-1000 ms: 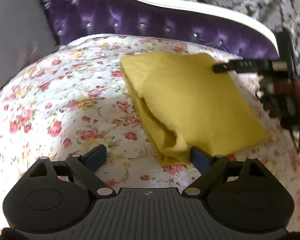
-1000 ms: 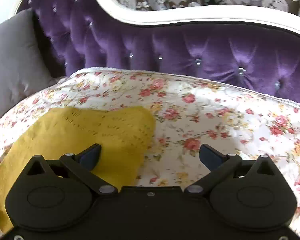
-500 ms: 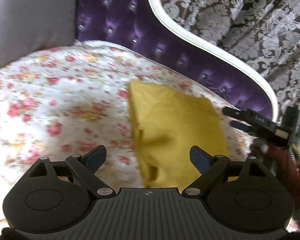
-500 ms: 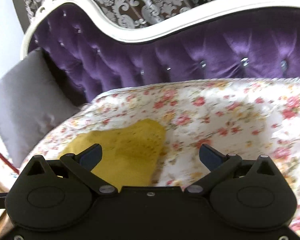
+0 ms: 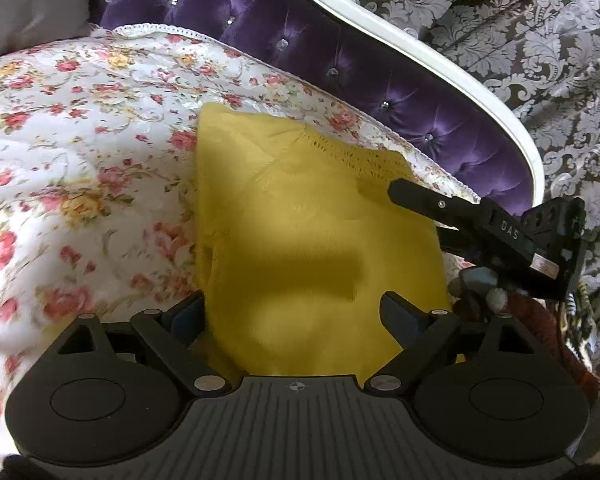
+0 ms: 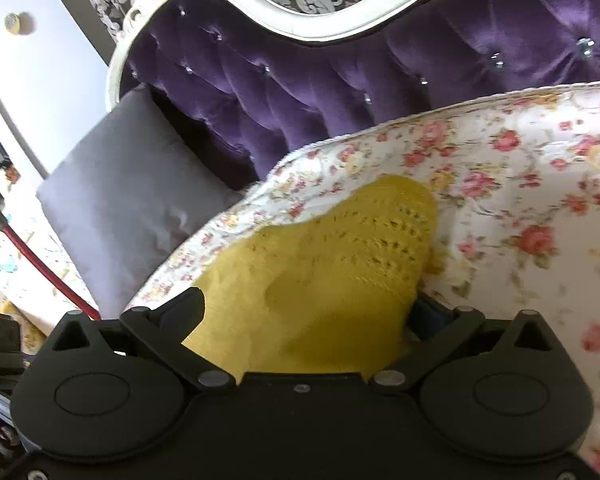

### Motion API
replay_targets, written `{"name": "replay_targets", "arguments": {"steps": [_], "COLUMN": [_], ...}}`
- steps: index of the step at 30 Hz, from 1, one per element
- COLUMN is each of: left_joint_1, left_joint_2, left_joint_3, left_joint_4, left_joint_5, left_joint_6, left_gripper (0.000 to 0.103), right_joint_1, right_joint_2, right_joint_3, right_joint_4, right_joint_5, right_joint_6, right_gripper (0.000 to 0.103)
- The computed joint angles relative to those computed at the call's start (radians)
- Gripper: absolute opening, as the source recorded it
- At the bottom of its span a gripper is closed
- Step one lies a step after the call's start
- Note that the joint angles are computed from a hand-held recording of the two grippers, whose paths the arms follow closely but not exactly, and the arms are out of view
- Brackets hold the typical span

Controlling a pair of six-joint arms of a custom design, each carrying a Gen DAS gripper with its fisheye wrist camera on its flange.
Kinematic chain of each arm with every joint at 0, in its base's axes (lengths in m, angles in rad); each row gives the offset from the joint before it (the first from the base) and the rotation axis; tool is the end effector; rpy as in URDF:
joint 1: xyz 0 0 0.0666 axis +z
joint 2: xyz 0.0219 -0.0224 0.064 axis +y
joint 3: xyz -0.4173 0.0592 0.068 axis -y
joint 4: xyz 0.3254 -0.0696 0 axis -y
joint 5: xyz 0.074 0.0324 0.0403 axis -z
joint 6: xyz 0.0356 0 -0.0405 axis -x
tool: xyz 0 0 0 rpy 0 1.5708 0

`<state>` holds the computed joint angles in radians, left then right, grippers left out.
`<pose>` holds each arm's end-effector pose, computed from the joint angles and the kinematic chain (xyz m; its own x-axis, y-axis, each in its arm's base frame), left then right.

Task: Fold small clothes

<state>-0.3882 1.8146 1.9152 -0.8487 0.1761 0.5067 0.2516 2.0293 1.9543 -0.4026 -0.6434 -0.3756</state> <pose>0.5456 -0.2303 0.4775 -0.7891 -0.1935 -0.5830 0.1242 0.8792 -0.4599 0.6563 0.1903 0.4030 -0.6765 0.1291 -0.7250 -0.5020 0.6394 0.5823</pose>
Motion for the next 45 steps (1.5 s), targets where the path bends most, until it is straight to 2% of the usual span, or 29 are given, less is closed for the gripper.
{"name": "replay_targets", "arguments": {"steps": [4,6,13,14,15,16,17,19,20,21,26,31,39,45], "left_joint_1": [0.009,0.016,0.015,0.015,0.015,0.015,0.016,0.021,0.023,0.023,0.028,0.013,-0.04,-0.094], "left_joint_2": [0.027,0.036,0.048,0.049,0.049,0.049,0.051,0.053,0.055,0.055,0.026,0.001,-0.081,-0.156], "left_joint_3": [0.025,0.023,0.013,0.014,0.014,0.014,0.018,0.021,0.021,0.017,-0.043,-0.049,-0.139,-0.22], "left_joint_4": [0.014,0.043,0.104,0.104,0.105,0.106,0.103,0.097,0.092,0.089,0.138,0.109,0.068,0.052], "left_joint_5": [0.031,0.064,0.1,0.105,0.111,0.12,0.133,0.164,0.174,0.166,0.209,0.261,0.341,0.358], "left_joint_6": [0.013,0.035,0.057,0.054,0.054,0.057,0.061,0.083,0.101,0.118,0.158,0.148,0.121,0.115], "left_gripper": [0.093,0.099,0.099,0.099,0.099,0.098,0.095,0.07,0.039,0.018,0.019,0.019,0.019,0.019], "right_joint_1": [0.0,0.002,-0.001,0.0,0.001,0.004,0.006,0.004,0.006,0.008,0.013,0.01,-0.007,-0.02], "right_joint_2": [0.034,0.046,0.054,0.053,0.054,0.053,0.051,0.04,0.036,0.031,0.007,-0.04,-0.225,-0.379], "right_joint_3": [0.04,0.06,0.073,0.076,0.085,0.095,0.095,0.068,0.066,0.065,0.062,0.03,-0.208,-0.415], "right_joint_4": [0.026,0.023,0.009,-0.003,-0.026,-0.063,-0.078,-0.045,-0.051,-0.062,-0.104,-0.169,-0.211,-0.189], "right_joint_5": [-0.05,-0.058,-0.072,-0.065,-0.053,-0.012,0.011,0.005,0.017,0.034,0.071,0.088,0.127,0.134], "right_joint_6": [-0.045,-0.046,-0.044,-0.037,-0.026,-0.004,0.013,0.003,0.016,0.032,0.061,0.073,0.081,0.04], "right_gripper": [0.103,0.103,0.102,0.093,0.068,0.054,0.047,0.045,0.044,0.044,0.043,0.043,0.043,0.044]}}
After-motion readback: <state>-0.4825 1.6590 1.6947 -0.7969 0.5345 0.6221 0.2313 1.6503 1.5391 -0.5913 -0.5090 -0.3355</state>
